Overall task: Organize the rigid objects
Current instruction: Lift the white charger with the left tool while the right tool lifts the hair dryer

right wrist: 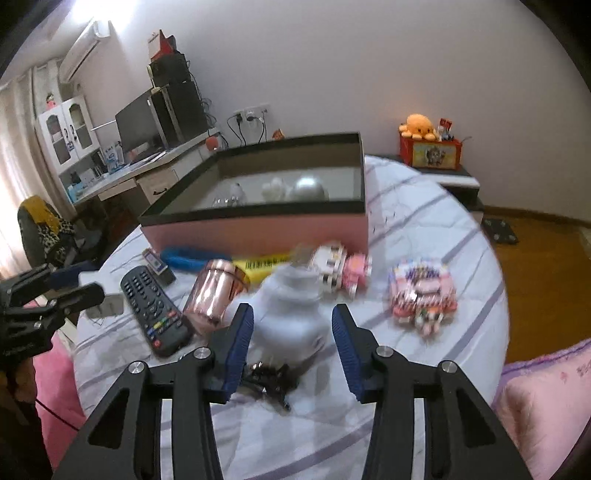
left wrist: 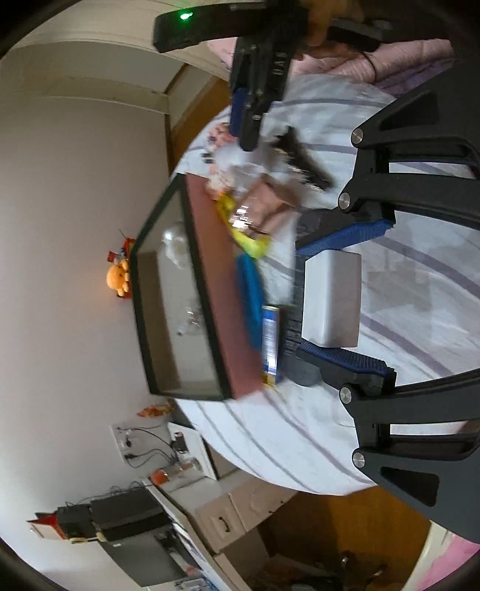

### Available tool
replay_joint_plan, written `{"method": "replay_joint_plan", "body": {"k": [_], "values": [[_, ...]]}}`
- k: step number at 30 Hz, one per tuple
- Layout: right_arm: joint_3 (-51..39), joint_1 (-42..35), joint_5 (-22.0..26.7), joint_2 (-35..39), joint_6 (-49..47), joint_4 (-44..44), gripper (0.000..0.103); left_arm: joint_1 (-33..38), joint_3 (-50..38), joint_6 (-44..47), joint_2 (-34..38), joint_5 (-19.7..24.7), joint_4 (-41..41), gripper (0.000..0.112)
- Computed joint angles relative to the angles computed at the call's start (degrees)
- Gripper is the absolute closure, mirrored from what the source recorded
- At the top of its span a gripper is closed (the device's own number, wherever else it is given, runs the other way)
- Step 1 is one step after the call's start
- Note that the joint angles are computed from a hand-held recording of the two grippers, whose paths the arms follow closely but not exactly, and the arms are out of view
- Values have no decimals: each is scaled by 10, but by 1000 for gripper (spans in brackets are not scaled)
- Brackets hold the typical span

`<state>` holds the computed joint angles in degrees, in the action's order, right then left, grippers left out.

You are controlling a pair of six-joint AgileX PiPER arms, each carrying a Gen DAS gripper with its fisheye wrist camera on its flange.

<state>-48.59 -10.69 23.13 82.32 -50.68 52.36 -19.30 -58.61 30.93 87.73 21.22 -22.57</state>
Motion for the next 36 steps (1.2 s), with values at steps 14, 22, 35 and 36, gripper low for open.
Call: {"method": "replay_joint_plan", "body": {"k": [14, 22, 35, 36], "values": [[-43, 19, -24, 65, 16, 10, 19, 65, 74, 162, -2, -8, -154, 49], [-65, 12, -6, 100, 30, 10, 36, 83, 94, 240, 9, -2, -231, 28], [-72, 18, 0, 103, 61, -28, 47, 68, 91, 276, 25, 2, -259, 45], [-69, 17, 0, 100, 56, -24, 48, 69, 92, 278, 23, 4, -261, 45]]}}
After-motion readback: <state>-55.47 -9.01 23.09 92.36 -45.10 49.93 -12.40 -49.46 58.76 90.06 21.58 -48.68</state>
